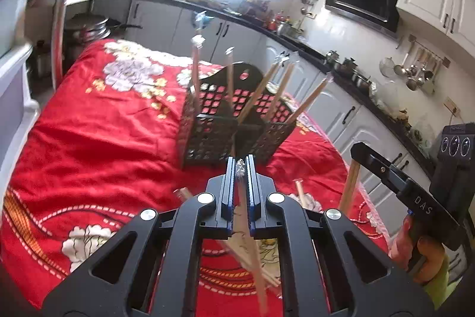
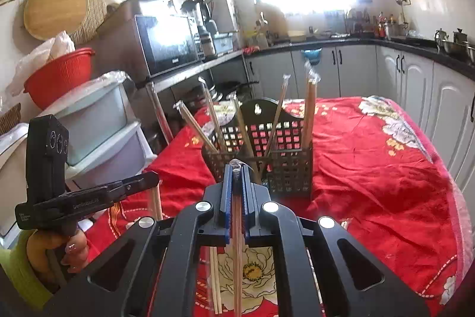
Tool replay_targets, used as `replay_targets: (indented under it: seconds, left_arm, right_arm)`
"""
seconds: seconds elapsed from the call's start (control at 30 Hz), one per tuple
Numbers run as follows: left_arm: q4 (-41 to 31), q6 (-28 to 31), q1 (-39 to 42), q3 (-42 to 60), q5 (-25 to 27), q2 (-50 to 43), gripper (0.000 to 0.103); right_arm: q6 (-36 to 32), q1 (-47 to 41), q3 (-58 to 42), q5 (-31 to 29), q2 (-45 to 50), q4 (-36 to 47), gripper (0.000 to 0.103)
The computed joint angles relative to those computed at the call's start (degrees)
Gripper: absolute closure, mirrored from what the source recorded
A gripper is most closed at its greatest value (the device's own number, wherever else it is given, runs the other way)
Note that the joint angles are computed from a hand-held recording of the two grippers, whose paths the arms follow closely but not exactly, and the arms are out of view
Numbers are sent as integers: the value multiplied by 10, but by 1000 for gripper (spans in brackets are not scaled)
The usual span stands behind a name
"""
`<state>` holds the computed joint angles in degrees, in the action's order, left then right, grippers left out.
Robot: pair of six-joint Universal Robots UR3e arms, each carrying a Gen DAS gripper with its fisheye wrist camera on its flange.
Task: Organize utensils
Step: 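Lift both held chopsticks and lower them into the black mesh caddy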
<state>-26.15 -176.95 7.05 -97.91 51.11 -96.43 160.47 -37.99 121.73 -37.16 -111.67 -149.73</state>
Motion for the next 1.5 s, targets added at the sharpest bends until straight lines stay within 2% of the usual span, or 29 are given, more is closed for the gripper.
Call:
replay_targets:
  seconds: [0.3, 0.73, 1.13, 1.5]
  left_arm:
    - [-21, 8, -29, 72, -20, -39, 100]
    - [-47, 6, -60, 174, -15, -79, 100]
    - [-80, 4, -78, 280, -6, -123, 100]
    - [-131, -12, -81, 447, 1, -194, 100]
  right_arm:
    - [-5, -38, 5, 16, -44, 16, 97]
    - [2, -73, -3, 41, -56, 13, 97]
    - [38, -63, -51, 40, -11, -32, 97]
    - [96, -12, -137, 8, 84, -110, 97]
